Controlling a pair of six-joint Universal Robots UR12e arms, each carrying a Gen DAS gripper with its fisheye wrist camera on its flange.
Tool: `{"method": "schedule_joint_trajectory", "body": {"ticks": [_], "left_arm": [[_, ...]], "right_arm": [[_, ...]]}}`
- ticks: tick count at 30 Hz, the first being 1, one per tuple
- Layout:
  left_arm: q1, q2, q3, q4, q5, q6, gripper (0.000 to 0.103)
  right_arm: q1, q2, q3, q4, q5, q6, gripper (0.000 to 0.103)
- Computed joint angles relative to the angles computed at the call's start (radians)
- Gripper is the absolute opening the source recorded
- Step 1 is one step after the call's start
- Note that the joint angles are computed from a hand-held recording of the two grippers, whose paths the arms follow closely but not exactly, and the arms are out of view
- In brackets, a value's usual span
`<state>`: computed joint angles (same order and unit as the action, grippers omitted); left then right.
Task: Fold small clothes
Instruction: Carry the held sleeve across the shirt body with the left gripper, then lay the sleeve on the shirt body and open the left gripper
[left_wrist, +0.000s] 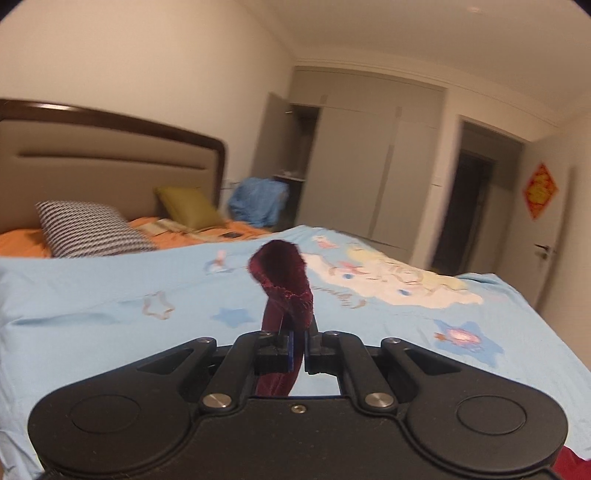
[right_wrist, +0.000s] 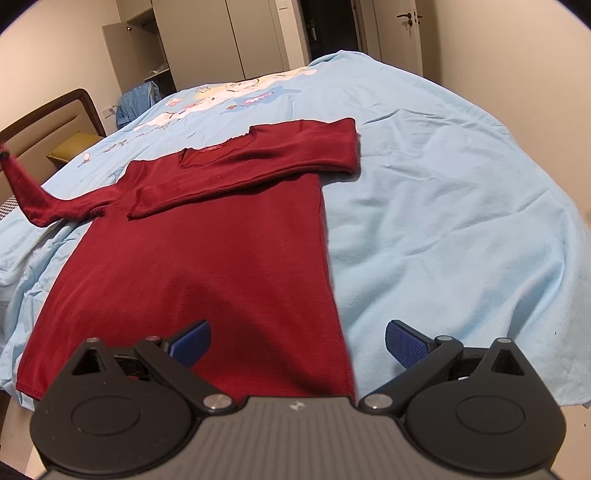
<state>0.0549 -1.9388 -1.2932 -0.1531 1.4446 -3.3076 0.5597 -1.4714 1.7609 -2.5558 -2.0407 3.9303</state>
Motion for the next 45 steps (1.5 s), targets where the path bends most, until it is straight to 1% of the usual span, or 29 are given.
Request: {"method": "schedule_joint_trajectory", "body": {"ticks": [4, 8, 11, 12, 15, 19, 23, 26, 29, 36, 38, 39, 42, 44, 45], "left_arm": [[-0.043, 0.007, -0.004, 0.014, -0.067, 0.037, 0.004], [-0.088, 0.008, -0.011, -0.004, -0.131, 0.113, 0.004], [-0.121, 0.005, -0.024, -0.015, -0.172, 0.145, 0.004], [-0.132, 0.003, -0.031, -0.012, -0.184, 0.148, 0.004], [-0.156, -0.003, -0.054, -0.011, -0.229, 0.122, 0.004], [-0.194, -0.021, -0.072, -0.013, -0.251, 0.117, 0.004], [-0.219, -0.036, -0.085, -0.047, -0.275, 0.114, 0.004], [-0.236, -0.042, -0.099, -0.080, -0.283, 0.133, 0.004], [-0.249, -0.046, -0.107, -0.115, -0.286, 0.147, 0.004], [-0.259, -0.049, -0.111, -0.186, -0.300, 0.169, 0.005], [-0.259, -0.041, -0.116, -0.219, -0.311, 0.184, 0.010], [-0.258, -0.034, -0.121, -0.239, -0.321, 0.194, 0.015], [-0.258, -0.026, -0.126, -0.286, -0.333, 0.223, 0.020], [-0.255, -0.021, -0.129, -0.313, -0.349, 0.236, 0.026], [-0.252, -0.020, -0.130, -0.328, -0.363, 0.239, 0.033]], "right_arm": [[-0.002, -0.005, 0.011, -0.012, -0.005, 0.005, 0.103], [-0.004, -0.012, 0.023, -0.028, -0.011, 0.011, 0.103], [-0.006, -0.018, 0.034, -0.039, -0.017, 0.022, 0.103], [-0.007, -0.021, 0.037, -0.042, -0.019, 0.026, 0.103], [-0.008, -0.028, 0.048, -0.047, -0.026, 0.042, 0.103], [-0.007, -0.037, 0.062, -0.050, -0.040, 0.068, 0.103], [-0.002, -0.046, 0.072, -0.051, -0.060, 0.082, 0.103], [0.000, -0.053, 0.079, -0.046, -0.071, 0.097, 0.103], [0.001, -0.058, 0.085, -0.043, -0.078, 0.106, 0.103], [0.005, -0.065, 0.092, -0.037, -0.091, 0.118, 0.103], [0.006, -0.067, 0.094, -0.036, -0.093, 0.123, 0.103], [0.005, -0.067, 0.095, -0.035, -0.092, 0.126, 0.103], [0.005, -0.067, 0.096, -0.034, -0.091, 0.126, 0.103], [0.004, -0.066, 0.094, -0.033, -0.088, 0.124, 0.103], [0.003, -0.065, 0.094, -0.035, -0.086, 0.121, 0.103]]}}
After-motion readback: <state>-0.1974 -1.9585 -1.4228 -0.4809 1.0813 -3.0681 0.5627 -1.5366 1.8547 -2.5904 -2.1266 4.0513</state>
